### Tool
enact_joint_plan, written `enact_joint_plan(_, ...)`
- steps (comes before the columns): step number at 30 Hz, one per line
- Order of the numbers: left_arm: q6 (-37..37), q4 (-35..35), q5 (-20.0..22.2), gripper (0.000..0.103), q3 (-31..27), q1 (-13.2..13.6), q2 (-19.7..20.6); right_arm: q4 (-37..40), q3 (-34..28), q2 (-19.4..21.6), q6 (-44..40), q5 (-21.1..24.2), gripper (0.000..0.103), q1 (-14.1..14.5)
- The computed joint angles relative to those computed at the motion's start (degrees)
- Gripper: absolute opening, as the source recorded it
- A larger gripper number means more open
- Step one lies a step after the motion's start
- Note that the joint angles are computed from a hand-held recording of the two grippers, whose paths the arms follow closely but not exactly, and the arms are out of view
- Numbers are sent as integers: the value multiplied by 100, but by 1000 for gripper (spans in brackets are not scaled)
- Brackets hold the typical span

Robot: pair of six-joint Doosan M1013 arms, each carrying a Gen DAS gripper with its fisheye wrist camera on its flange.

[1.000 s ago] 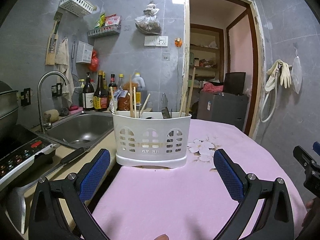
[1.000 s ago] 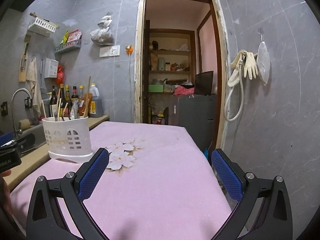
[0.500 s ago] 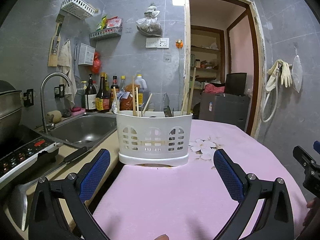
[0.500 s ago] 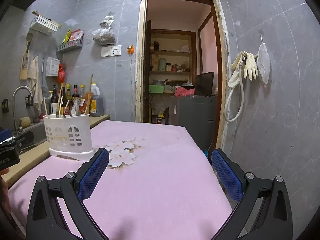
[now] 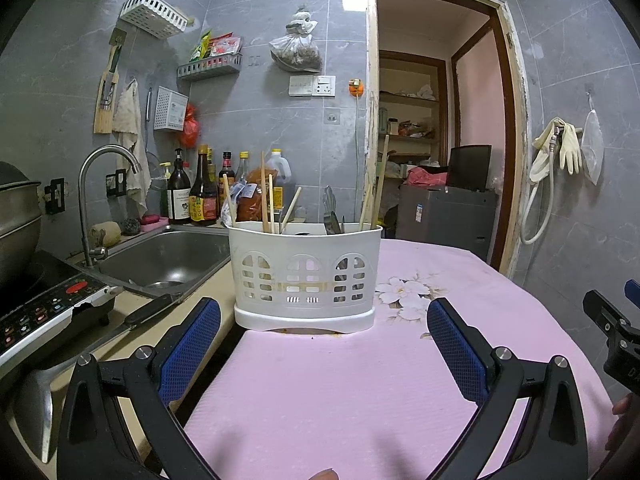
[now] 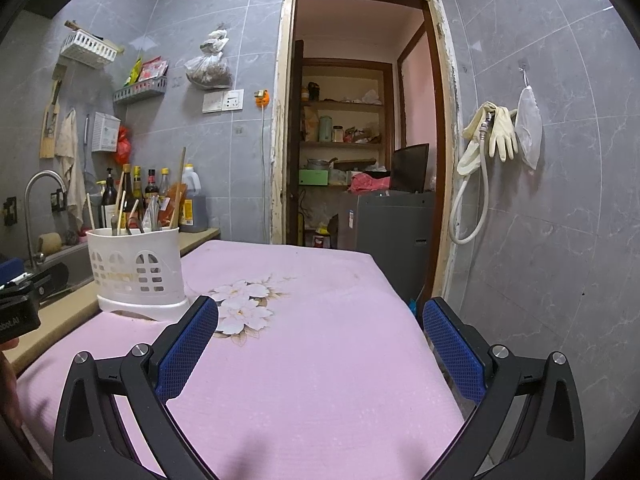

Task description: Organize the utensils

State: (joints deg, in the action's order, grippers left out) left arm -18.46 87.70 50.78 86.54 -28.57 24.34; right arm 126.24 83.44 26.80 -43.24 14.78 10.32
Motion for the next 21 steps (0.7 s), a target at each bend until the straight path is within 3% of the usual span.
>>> enact_joint_plan(21,-13,6,-4,101,-6,-1,8,-73,-23,16,67,-23,103,7)
